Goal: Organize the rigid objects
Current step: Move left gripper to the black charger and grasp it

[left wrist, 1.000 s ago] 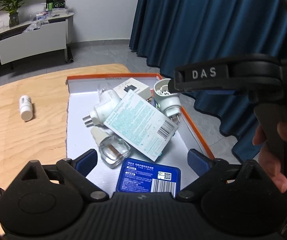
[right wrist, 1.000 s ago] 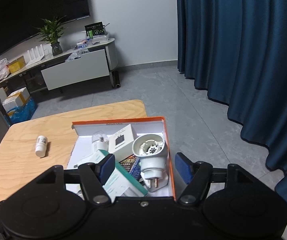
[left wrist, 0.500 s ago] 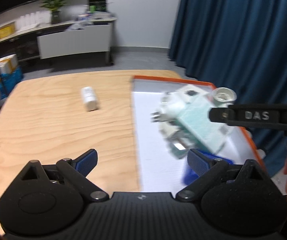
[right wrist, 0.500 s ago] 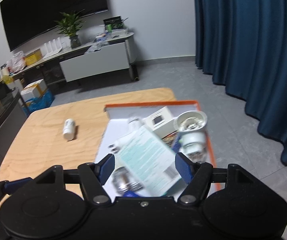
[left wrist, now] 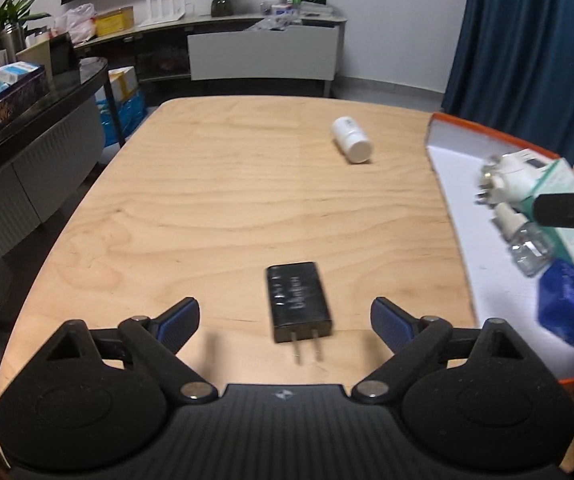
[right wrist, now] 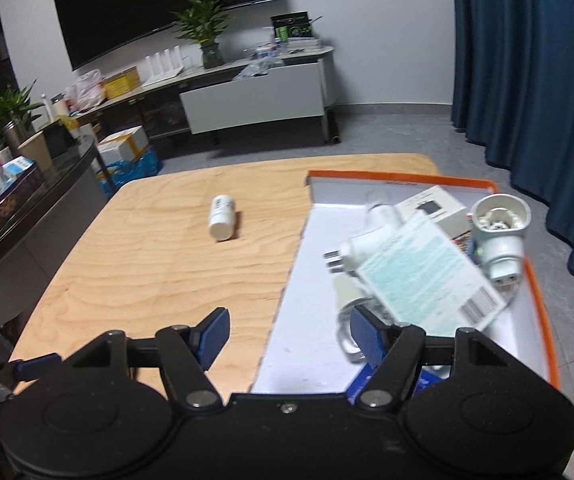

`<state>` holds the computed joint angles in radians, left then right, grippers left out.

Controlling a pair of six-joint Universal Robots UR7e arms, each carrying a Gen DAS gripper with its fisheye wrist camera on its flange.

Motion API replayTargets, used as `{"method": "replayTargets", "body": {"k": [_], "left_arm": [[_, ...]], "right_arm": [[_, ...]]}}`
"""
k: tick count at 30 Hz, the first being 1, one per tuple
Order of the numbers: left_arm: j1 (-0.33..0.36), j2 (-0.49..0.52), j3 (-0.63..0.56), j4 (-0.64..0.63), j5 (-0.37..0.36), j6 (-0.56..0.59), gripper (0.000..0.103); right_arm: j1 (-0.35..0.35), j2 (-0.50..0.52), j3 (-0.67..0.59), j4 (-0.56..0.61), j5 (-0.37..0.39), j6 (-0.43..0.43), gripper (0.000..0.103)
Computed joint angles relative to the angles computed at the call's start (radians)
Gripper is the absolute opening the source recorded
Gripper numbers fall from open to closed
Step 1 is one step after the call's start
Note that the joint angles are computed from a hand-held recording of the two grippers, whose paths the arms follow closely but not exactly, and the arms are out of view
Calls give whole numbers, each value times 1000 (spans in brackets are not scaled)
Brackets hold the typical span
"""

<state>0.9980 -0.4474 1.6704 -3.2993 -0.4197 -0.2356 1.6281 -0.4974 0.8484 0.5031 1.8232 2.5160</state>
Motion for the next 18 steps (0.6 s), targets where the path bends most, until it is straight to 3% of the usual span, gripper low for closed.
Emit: {"method": "replayTargets", "body": {"k": [6,10,14,18], "left_arm": [[28,2,0,14,-10,-21,80],[31,24,-11,-85,-16,87,69],[36,39,-29,-151,-36,186,36],[47,25,-21,-160,-65,184,36]], "right_arm": [[5,29,-37,25,-9,-9,80],[10,63,-85,53,-7,-7,80],[16,119,-170,105,-4,-10,80],[24,202,-313,181,2,-15,80]]}}
